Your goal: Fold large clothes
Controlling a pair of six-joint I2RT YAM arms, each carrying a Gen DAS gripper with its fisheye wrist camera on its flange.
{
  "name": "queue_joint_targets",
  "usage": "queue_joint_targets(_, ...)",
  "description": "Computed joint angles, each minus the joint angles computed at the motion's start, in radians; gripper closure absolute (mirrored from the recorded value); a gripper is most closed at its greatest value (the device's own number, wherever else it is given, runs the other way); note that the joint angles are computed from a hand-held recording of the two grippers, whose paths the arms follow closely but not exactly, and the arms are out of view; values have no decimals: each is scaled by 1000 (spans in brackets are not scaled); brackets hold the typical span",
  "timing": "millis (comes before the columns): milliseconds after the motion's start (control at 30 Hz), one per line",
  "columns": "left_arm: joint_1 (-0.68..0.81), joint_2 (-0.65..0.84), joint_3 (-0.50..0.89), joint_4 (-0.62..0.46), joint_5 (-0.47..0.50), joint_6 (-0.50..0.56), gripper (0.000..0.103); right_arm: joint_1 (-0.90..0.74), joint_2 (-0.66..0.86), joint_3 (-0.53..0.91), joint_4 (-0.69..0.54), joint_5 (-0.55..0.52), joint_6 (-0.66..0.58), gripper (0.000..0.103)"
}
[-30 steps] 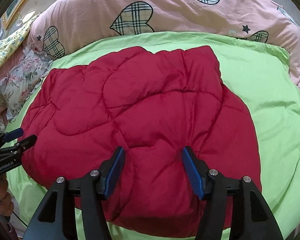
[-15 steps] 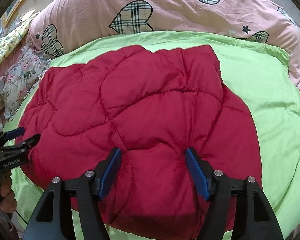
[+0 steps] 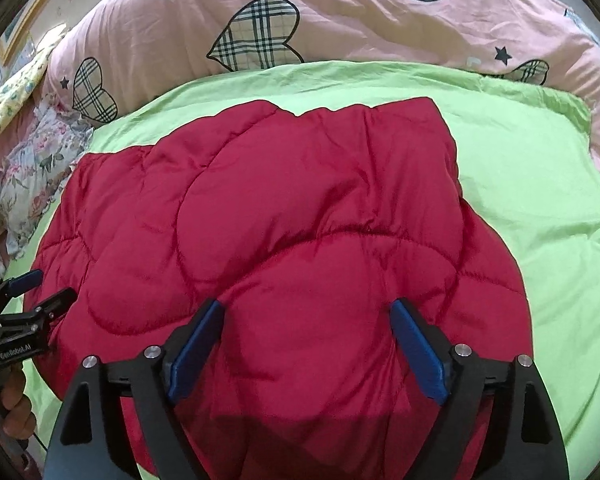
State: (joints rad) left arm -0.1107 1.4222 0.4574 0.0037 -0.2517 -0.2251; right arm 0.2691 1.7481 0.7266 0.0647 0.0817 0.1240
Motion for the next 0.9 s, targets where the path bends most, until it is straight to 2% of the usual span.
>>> queue_joint_targets(100, 63, 31, 21, 22, 78, 34, 10, -4, -54, -25, 10, -10, -4, 16)
queue_joint_targets(167, 98, 50, 35, 26, 115, 48, 9, -18, -105, -51, 24, 24, -10, 14)
queue_joint_targets(200, 108, 52, 40, 21, 124, 48, 9, -32, -123, -59, 30, 44, -8, 4)
queue_joint_targets(233, 121, 44, 39, 15, 139, 51, 9, -52, -129, -58, 26, 64, -4, 0)
queue_joint_targets(267, 129, 23, 30, 11, 146, 51, 10, -73, -124, -52, 17, 66, -2, 0)
queue_joint_targets(400, 211, -122, -29, 5, 170, 73, 10, -167, -62, -28, -8, -36, -11, 0)
queue_joint_targets(467, 280, -118, -35, 16, 182, 90, 9, -175, -55, -41, 18, -58, -16, 1)
queue_joint_targets(533, 348, -26, -8, 33, 239, 110, 10, -177, -44, -41, 24, -81, -15, 7)
queue_joint_targets(567, 377, 25, 7, 45, 282, 116, 11, -180, -34, -35, 20, -102, -14, 14)
queue_joint_targets(600, 408, 80, 20, 70, 347, 128, 17, -181, -28, -27, 13, -108, -13, 25)
queue_joint_targets(633, 414, 110, 25, 93, 368, 128, 19, -184, -26, -29, 15, -121, -17, 32)
queue_joint_targets(667, 411, 124, 29, 104, 370, 129, 26, -182, -35, -35, 14, -126, -20, 47)
queue_joint_targets(700, 391, 125, 36, 105, 359, 131, 37, -177, -50, -41, 12, -125, -18, 61)
queue_joint_targets(733, 377, 116, 45, 94, 352, 135, 42, -172, -73, -44, -1, -129, -14, 67)
queue_joint_targets(767, 361, 103, 54, 79, 347, 139, 53, -171, -85, -41, -12, -135, -12, 77)
queue_joint_targets(800, 352, 88, 62, 63, 347, 145, 60, -173, -100, -34, -24, -147, -13, 84)
queue_joint_targets(900, 345, 85, 94, 46, 352, 163, 64, -179, -147, -14, -49, -185, -8, 88)
